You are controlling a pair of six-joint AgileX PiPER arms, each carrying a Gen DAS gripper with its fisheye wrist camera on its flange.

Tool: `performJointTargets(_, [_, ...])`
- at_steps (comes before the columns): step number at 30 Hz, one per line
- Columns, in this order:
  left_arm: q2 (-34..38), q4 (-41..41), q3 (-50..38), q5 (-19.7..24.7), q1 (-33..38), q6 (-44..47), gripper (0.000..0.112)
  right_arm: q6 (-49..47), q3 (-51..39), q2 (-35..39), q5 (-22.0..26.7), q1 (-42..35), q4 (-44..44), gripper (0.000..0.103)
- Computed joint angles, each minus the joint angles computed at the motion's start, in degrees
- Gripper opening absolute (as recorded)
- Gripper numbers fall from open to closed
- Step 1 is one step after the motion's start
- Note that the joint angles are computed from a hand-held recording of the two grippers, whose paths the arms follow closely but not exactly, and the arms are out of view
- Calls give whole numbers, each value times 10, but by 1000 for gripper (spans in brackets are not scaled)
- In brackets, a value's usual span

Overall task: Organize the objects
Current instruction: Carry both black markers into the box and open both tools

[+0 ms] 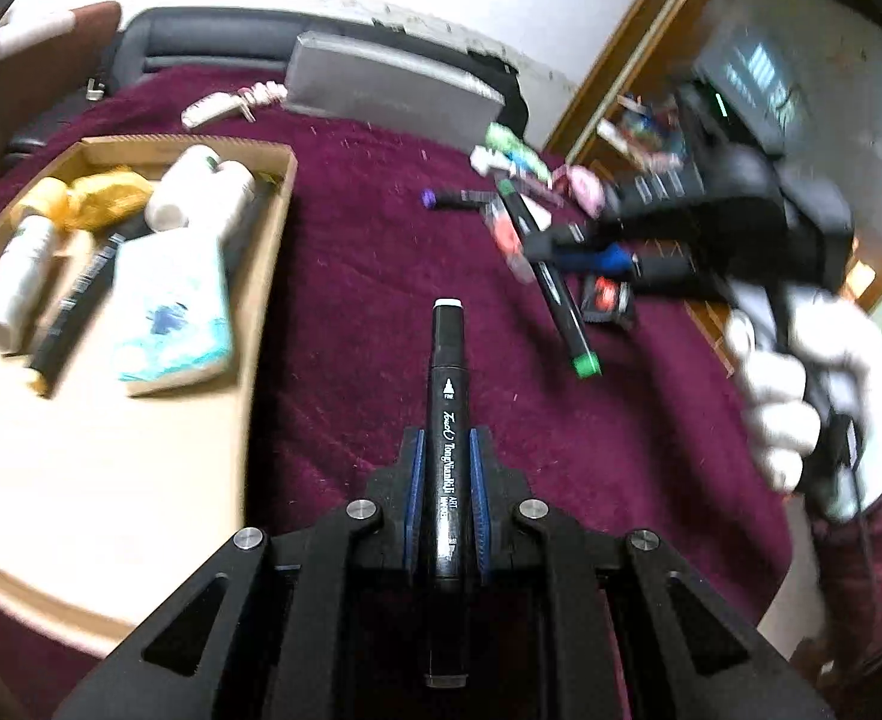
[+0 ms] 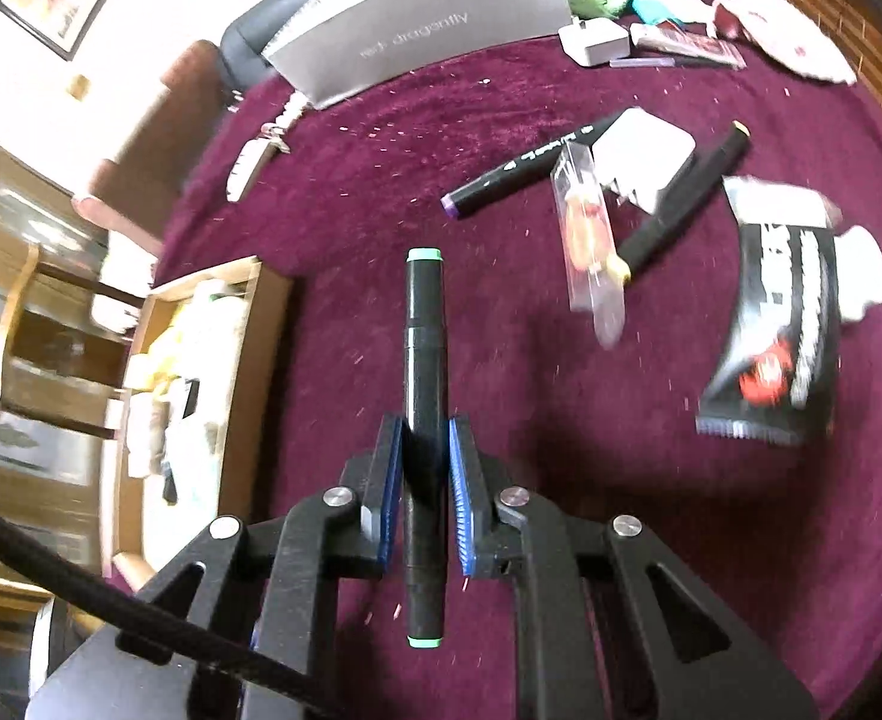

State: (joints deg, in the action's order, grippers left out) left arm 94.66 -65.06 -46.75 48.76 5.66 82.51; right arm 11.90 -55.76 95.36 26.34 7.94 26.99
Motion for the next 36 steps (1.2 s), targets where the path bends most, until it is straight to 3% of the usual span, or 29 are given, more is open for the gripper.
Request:
performJointTargets(3, [-43, 4, 1, 45, 65, 1, 12, -77, 50, -49, -13, -1, 92, 13])
performJointTargets(6, [-34, 16, -41, 63, 120, -10, 12, -100, 72, -89, -14, 14, 125, 13])
performJointTargets(12, [18, 48, -108, 30, 188, -35, 12, -119, 39, -74, -28, 94, 163, 13])
performJointTargets(18, [91, 79, -176, -16, 192, -65, 12, -135, -72, 50, -22, 164, 204, 13])
performJointTargets(23, [141, 112, -228, -71, 167, -104, 12, -66, -204, 163, 5, 206, 152, 13])
performJointTargets(30, [216, 181, -320, -74, 147, -181, 12, 45, -391, 297, 76, 242, 41, 13])
performJointTargets(36, [236, 178, -348, -62, 147, -196, 12, 100, -451, 341, 105, 246, -19, 13])
